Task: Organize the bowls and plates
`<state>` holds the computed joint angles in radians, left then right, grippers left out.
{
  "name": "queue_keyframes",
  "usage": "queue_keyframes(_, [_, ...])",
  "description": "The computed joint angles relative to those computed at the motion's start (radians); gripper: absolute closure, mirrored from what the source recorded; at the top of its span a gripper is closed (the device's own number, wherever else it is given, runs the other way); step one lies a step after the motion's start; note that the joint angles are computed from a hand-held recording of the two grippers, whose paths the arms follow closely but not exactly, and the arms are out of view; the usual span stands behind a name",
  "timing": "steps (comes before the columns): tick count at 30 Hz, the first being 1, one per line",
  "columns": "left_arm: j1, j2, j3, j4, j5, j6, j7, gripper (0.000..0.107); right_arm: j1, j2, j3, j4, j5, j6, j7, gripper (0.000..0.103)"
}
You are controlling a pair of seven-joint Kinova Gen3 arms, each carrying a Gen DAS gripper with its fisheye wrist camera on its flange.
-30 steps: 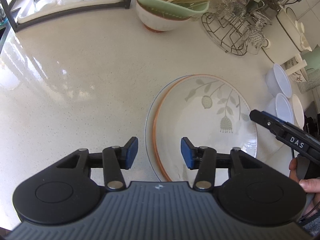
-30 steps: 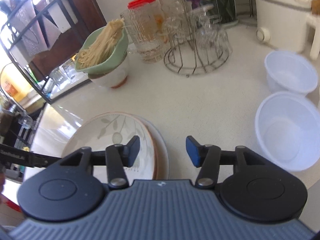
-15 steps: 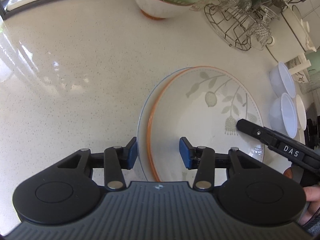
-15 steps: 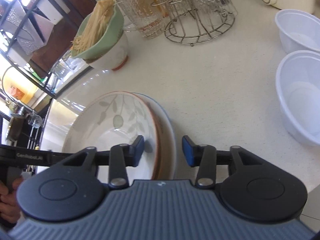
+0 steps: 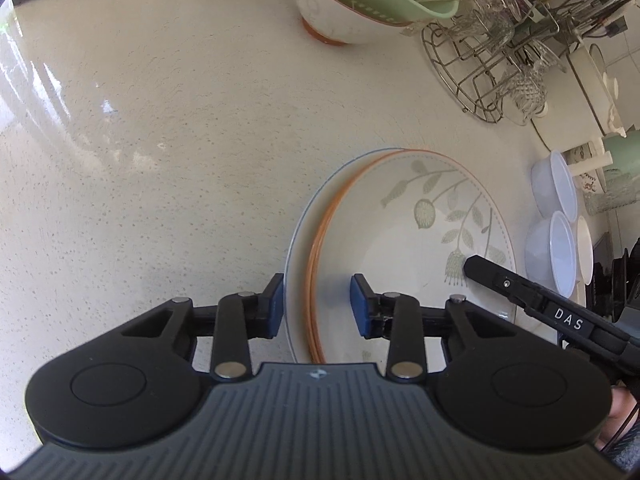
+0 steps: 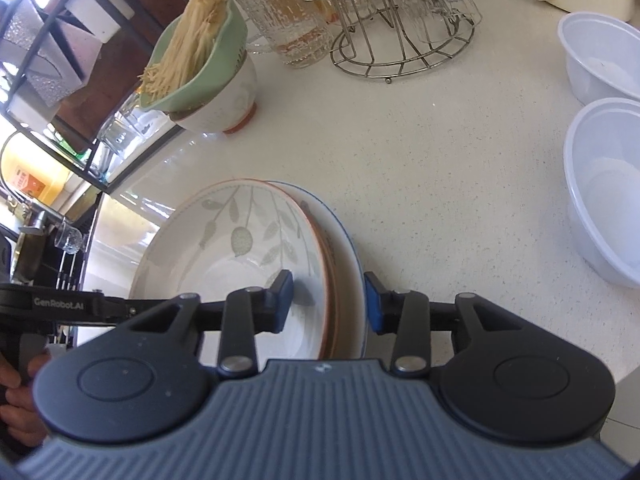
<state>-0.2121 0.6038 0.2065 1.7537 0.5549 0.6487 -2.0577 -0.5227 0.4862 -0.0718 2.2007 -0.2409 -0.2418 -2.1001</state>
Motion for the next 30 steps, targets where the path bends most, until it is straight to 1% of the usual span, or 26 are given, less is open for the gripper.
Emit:
queue_keyframes(8, [-0.026,-0.001,-0.015,-0.007,-0.001,0.011,-0.009,0.068,0.004,0.019,-0.013,-0.062,0.024,0.065,-0.003,0.062])
queue_keyframes(14, [-0.064,-0.005,-0.025,-0.008,0.003,0.001,-0.025,0.069,-0.03,0.042,-0.003,-0.127,0.04,0.115,0.003,0.062])
queue_keyframes(20, [-0.095,-0.019,-0.032,-0.004,0.002,-0.016,-0.042,0.072,-0.063,0.061,0.011,-0.192,0.056,0.173,0.003,0.062])
queue_keyframes(24, [-0.114,-0.028,-0.028,-0.003,0.011,-0.026,-0.058,0.073,-0.078,0.069,0.016,-0.213,0.065,0.187,-0.002,0.062])
queue_keyframes(28, [-0.125,-0.038,-0.02,0.005,0.028,-0.045,-0.079,0.073,-0.082,0.073,0.019,-0.216,0.069,0.18,-0.009,0.062])
queue_keyframes(30, [-0.138,-0.048,-0.007,0.023,0.045,-0.068,-0.105,0.073,-0.085,0.073,0.022,-0.217,0.071,0.181,-0.01,0.062])
